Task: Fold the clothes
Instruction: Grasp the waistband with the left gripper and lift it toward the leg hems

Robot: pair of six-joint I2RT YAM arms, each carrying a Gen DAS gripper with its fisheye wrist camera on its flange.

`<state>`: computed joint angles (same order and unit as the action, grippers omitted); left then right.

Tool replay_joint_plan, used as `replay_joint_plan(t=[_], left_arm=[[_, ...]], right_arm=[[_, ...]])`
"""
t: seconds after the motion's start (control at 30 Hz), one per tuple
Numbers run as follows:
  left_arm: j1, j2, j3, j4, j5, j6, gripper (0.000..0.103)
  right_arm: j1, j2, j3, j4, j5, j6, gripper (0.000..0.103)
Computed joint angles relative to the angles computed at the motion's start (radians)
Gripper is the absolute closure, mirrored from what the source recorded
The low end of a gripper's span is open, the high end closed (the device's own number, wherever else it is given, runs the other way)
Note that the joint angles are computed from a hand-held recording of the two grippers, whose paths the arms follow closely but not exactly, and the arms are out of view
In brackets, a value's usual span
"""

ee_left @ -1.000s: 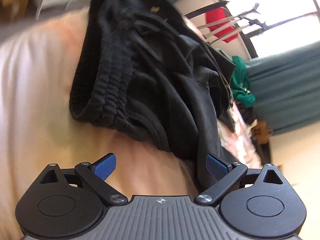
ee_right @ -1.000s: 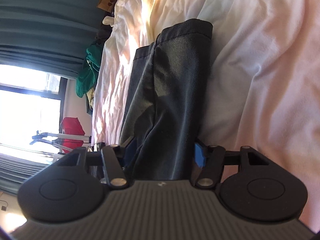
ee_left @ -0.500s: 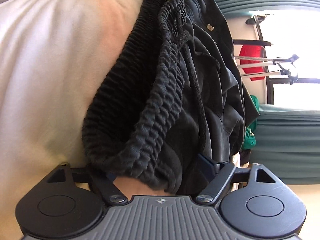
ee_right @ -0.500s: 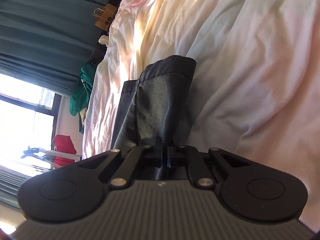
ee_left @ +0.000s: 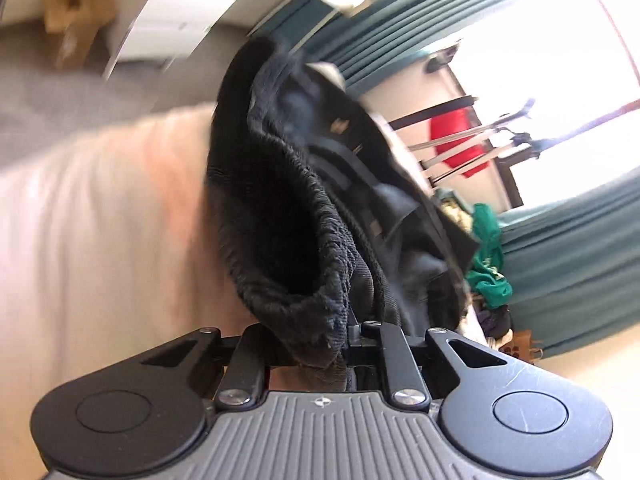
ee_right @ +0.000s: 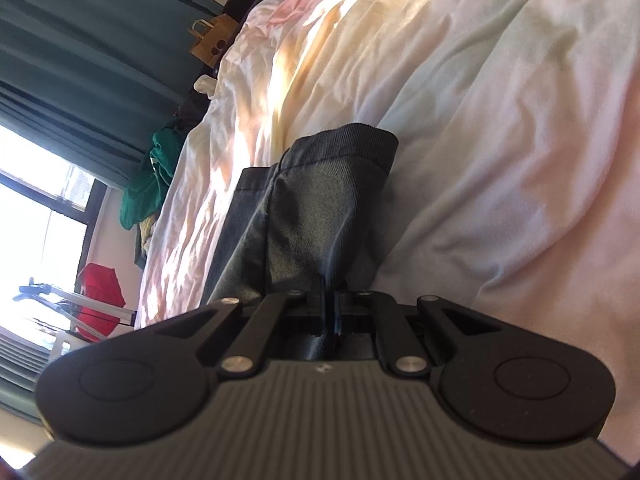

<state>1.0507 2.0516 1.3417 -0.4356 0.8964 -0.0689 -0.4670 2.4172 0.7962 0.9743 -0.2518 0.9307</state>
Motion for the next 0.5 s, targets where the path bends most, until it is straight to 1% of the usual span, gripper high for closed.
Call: replay_joint_plan(t=[0.03,0.1,0.17,0.23,0.3,0.33,0.43,0.5], left_arm=[[0.019,-0.011,0.023,-0.039,0.014,0.026,0.087],[0.071,-0.016,0.100,-0.152,0.043,0.074,0.087],[0.117,-0.004,0.182,-0.242,0.063,0.096,0.087],[0.148,0.013,0.245,-0.301,0.044,0.107,0.087],[0.149,0.034,0.280,-0.314,-0.001,0.108,0.087],[0.140,0.052,0.299,-0.313,-0.026,0.097,0.087],[0.145,0.126,0.371,-0.343,-0.076,0.077,0.087],[0.154,0.143,0.364,-0.329,-0.096,0.072,0.087]], right_arm=[[0.008,-0.010,0.001,-0.022,0.019,-0.022,0.096],[0.020,-0.026,0.000,-0.048,0.051,-0.052,0.096],[0.023,-0.024,-0.011,-0.021,0.064,-0.038,0.096],[0.025,-0.022,-0.022,0.008,0.078,-0.025,0.096],[0.025,-0.019,-0.040,0.049,0.085,-0.004,0.096],[0.020,-0.008,-0.044,0.074,0.076,0.026,0.096],[-0.008,0.044,-0.038,0.149,0.029,0.132,0.095],[-0.036,0.091,-0.017,0.192,-0.018,0.176,0.094]])
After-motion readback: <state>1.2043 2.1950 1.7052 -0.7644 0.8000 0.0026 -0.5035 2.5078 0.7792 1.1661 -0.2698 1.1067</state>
